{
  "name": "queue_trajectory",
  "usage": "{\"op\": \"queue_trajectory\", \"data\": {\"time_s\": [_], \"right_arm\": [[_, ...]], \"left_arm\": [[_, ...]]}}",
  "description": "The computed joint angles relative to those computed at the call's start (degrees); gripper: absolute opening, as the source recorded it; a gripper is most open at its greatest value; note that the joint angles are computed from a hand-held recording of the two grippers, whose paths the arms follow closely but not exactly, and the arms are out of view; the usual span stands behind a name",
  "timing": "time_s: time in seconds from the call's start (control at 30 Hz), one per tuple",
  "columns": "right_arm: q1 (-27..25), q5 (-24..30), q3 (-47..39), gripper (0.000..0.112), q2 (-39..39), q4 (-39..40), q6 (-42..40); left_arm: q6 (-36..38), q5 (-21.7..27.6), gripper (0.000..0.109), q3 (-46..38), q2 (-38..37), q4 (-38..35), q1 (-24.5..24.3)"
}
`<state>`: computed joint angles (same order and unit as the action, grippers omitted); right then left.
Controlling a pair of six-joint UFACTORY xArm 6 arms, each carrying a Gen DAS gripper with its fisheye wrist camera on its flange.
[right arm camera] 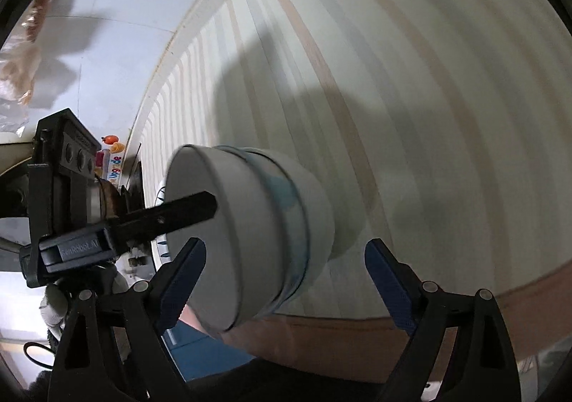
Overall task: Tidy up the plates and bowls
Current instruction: 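Grasp the bowl stack rim with both grippers, then lift the bowl stack with both grippers over the plate stack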
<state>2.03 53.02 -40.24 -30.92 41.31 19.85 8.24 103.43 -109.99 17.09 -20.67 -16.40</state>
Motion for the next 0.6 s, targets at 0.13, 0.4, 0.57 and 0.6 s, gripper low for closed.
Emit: {"op": "queue_trajectory", "data": {"time_s": [0.13,0.4,0.57,0.6], "right_arm": [[0.1,-0.1,0.4,0.090,2.8,3.3,-2.7],[1.7,-2.5,-0.4,0.062,5.8,5.1,-5.4],[1.9,-1.9,-2.2,0.062,6.7,2.9,-5.3],[1.9,-1.6,-2.6,0.062,6.8,2.6,-5.2]], "left_arm": [[-0.5,0.3,0.053,1.4,-0.2,-3.7,0.5],[-1.1,-0.9,0.049,1.3,-1.6,-3.2,-0.1],[-1.0,-2.0,0.047,3.5,-3.7,-3.0,0.4],[-1.1,-2.0,0.047,3.5,-3.9,-3.1,0.6]]}}
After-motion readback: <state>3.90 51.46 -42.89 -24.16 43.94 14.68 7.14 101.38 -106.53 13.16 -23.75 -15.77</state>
